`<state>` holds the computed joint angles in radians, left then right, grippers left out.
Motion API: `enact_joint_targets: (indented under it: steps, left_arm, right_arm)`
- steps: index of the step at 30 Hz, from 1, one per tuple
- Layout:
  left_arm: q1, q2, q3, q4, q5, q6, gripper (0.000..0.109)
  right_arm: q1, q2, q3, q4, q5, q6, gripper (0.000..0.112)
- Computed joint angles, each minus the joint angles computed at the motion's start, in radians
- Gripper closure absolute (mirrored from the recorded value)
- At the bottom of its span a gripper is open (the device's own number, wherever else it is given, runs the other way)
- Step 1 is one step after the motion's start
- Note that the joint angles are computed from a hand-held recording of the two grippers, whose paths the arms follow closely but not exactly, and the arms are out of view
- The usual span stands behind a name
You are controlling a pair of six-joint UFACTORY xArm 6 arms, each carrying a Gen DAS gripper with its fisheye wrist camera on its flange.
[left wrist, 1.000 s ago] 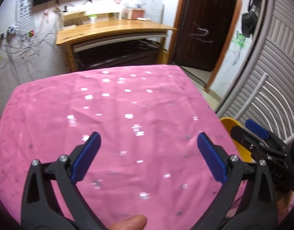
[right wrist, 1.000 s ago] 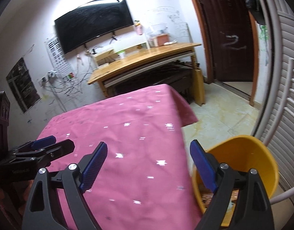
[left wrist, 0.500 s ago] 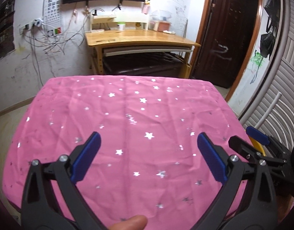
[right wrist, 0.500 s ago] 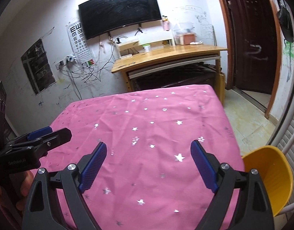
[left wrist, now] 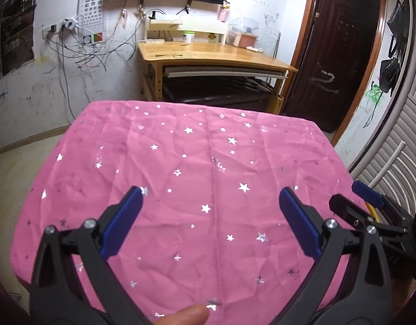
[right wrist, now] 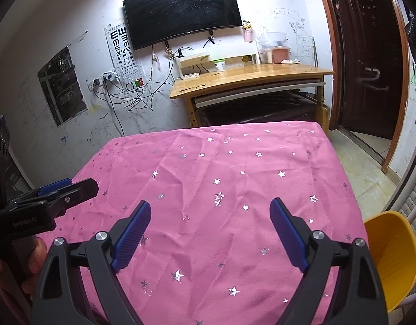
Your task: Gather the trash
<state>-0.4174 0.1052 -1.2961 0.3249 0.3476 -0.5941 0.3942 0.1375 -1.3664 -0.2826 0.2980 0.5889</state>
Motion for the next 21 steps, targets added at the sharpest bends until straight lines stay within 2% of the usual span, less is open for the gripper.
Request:
enact_joint_targets:
  steps: [21]
  left_arm:
    - [0.009, -0.025, 0.028, 0.01, 0.001, -0.014, 0.012]
  right_arm:
    - [0.003, 0.004, -0.008, 0.015, 0.002, -0.023, 0.029]
